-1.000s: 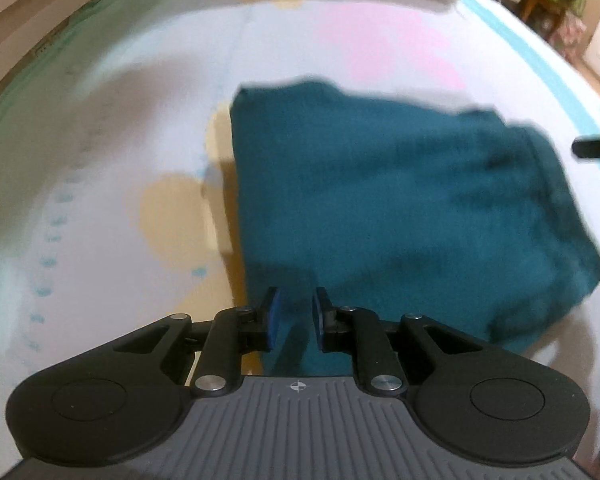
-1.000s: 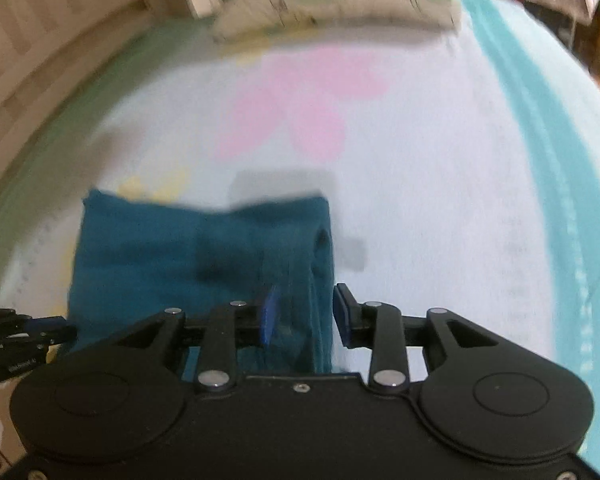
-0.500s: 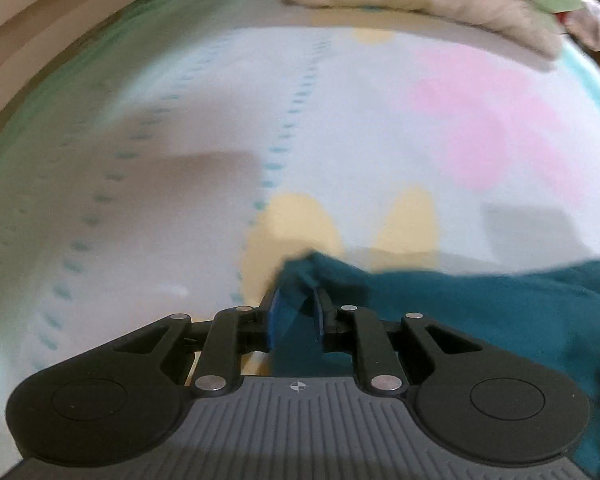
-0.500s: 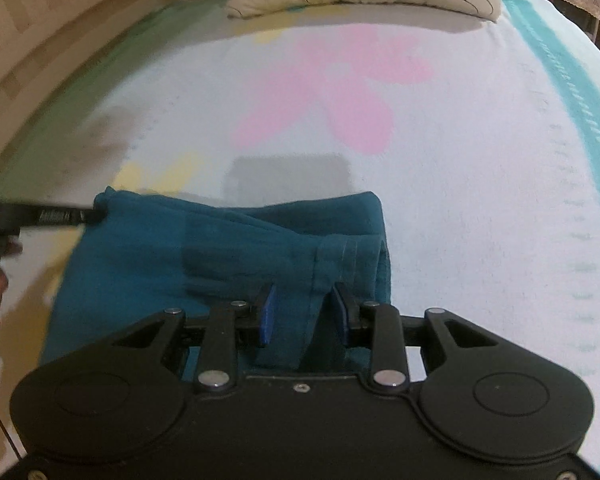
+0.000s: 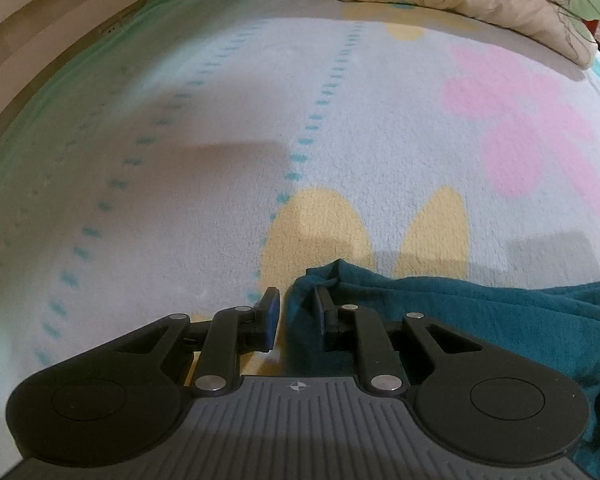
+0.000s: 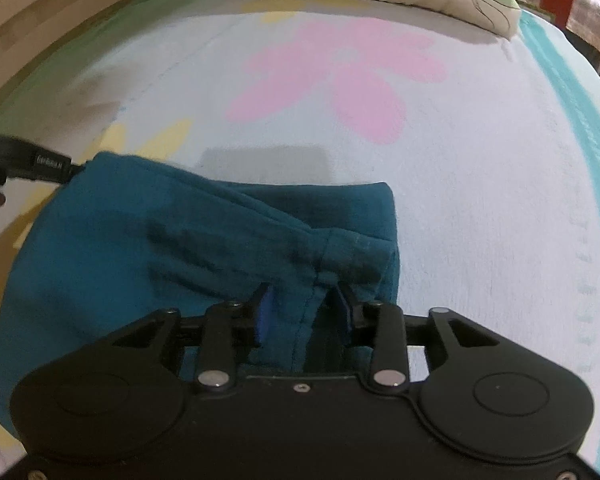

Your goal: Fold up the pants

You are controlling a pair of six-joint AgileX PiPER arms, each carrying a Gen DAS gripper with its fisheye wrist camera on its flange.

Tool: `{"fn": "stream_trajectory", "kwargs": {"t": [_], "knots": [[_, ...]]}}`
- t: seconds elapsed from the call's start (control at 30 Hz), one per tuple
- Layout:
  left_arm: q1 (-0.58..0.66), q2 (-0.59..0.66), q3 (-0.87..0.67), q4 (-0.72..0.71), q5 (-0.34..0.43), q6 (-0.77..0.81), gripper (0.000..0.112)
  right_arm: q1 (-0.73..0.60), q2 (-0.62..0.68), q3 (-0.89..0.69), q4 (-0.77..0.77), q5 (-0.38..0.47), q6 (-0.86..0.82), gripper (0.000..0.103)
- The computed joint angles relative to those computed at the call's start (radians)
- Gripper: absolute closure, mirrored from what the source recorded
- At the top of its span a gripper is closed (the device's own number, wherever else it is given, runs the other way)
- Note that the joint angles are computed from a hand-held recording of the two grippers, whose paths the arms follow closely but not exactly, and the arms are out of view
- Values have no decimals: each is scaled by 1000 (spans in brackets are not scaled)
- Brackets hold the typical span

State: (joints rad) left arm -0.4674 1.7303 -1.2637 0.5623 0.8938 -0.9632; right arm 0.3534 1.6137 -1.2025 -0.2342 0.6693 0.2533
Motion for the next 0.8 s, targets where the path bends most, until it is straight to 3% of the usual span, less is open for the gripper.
{"fn": "stream_trajectory", "kwargs": {"t": [0.37,0.57,0.8], "knots": [[-8,-13,2,16,10,-14,94,72,13,19,-133,-8,76,38],[47,-210,147,-58,-87,-82,94,57,-13,67,-104,-64,34,33],[-16,-362,307,-25,-35,-106,88,46,-40,118,-96,-121,16,30]]}}
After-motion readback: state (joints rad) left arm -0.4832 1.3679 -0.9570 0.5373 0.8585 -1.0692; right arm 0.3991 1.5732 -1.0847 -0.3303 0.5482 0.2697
